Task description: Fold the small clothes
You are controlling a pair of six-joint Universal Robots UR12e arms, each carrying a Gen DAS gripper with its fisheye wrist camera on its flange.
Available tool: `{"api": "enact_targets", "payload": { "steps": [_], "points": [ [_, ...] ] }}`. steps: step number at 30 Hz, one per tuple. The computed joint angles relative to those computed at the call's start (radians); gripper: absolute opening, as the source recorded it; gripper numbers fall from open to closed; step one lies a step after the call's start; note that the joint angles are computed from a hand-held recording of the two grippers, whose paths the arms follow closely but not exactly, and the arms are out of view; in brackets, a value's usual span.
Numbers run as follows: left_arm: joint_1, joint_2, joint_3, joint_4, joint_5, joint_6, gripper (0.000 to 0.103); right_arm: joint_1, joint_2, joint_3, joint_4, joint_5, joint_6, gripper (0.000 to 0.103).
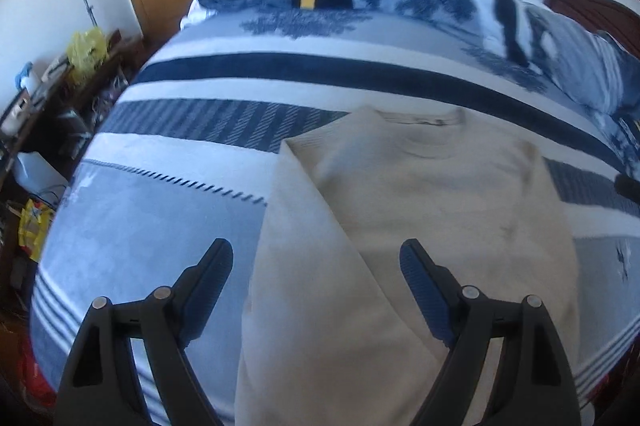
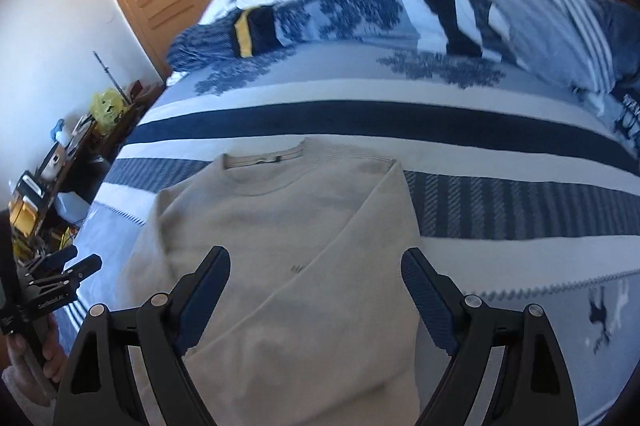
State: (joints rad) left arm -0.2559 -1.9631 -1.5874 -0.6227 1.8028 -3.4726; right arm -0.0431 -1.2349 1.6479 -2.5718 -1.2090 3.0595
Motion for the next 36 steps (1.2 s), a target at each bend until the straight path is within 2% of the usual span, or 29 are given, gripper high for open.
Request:
{"api": "enact_targets", "payload": {
  "steps": [2, 4, 5, 7, 11, 13, 14, 15, 16, 17, 19, 20, 21, 22, 23, 25, 29, 31, 33, 36],
  "points": [
    [0.022, -0.049, 0.044, -0.021, -0.021, 0.013, 0.085, 0.002, 0.060, -0.062, 0.038, -0.012, -0.018, 0.090],
    [0.036, -0.091, 0.092, -0.062, -0.025, 0.012, 0.085, 0.003, 0.112, -0.122, 0.085, -0.012, -0.025, 0.080],
    [0.048, -0.111, 0.114, -0.078, -0.043, 0.014, 0.085, 0.001, 0.147, -0.164, 0.127, -0.005, -0.025, 0.078],
    [0.070, -0.144, 0.150, -0.099, -0.095, 0.022, 0.085, 0.000, 0.194, -0.216, 0.156, -0.016, 0.000, 0.071],
    [0.092, -0.206, 0.223, -0.151, -0.070, -0.025, 0.085, 0.008, 0.280, -0.323, 0.215, -0.067, 0.028, 0.071],
    [0.100, -0.237, 0.266, -0.222, -0.050, -0.045, 0.080, 0.010, 0.325, -0.381, 0.264, -0.082, 0.043, 0.071],
    [0.104, -0.249, 0.282, -0.253, -0.047, -0.058, 0.062, 0.012, 0.345, -0.405, 0.278, -0.102, 0.057, 0.070],
    [0.115, -0.260, 0.293, -0.280, -0.085, -0.074, 0.049, 0.014, 0.359, -0.423, 0.287, -0.115, 0.073, 0.066],
    [0.121, -0.262, 0.291, -0.273, -0.114, -0.088, 0.049, 0.013, 0.372, -0.437, 0.303, -0.114, 0.082, 0.062],
    [0.120, -0.259, 0.278, -0.233, -0.109, -0.101, 0.044, 0.013, 0.385, -0.453, 0.323, -0.106, 0.085, 0.059],
    [0.121, -0.258, 0.273, -0.202, -0.144, -0.074, 0.018, 0.017, 0.395, -0.462, 0.321, -0.127, 0.080, 0.057],
    [0.120, -0.259, 0.272, -0.194, -0.156, -0.063, 0.004, 0.023, 0.395, -0.459, 0.308, -0.150, 0.064, 0.052],
    [0.112, -0.260, 0.279, -0.197, -0.127, -0.047, 0.004, 0.032, 0.390, -0.452, 0.290, -0.186, 0.049, 0.020],
    [0.105, -0.258, 0.280, -0.192, -0.102, -0.031, 0.004, 0.038, 0.386, -0.452, 0.298, -0.209, 0.044, 0.006],
    [0.099, -0.247, 0.271, -0.170, -0.083, -0.011, 0.004, 0.042, 0.379, -0.447, 0.297, -0.227, 0.036, 0.005],
    [0.098, -0.216, 0.244, -0.120, -0.072, -0.007, 0.004, 0.048, 0.340, -0.397, 0.234, -0.253, -0.003, 0.005],
    [0.096, -0.100, 0.135, 0.015, -0.096, -0.028, 0.004, 0.026, 0.223, -0.261, 0.109, -0.191, -0.003, 0.005],
    [0.085, -0.050, 0.092, 0.051, -0.093, -0.015, 0.004, 0.011, 0.144, -0.171, 0.048, -0.157, -0.005, 0.005],
    [0.074, 0.028, 0.009, 0.109, -0.098, -0.013, 0.004, -0.009, 0.058, -0.072, -0.006, -0.102, 0.004, 0.005],
    [0.052, 0.134, -0.114, 0.174, -0.080, -0.022, 0.004, -0.036, -0.055, 0.060, -0.066, -0.066, 0.018, 0.005]
  ]
}}
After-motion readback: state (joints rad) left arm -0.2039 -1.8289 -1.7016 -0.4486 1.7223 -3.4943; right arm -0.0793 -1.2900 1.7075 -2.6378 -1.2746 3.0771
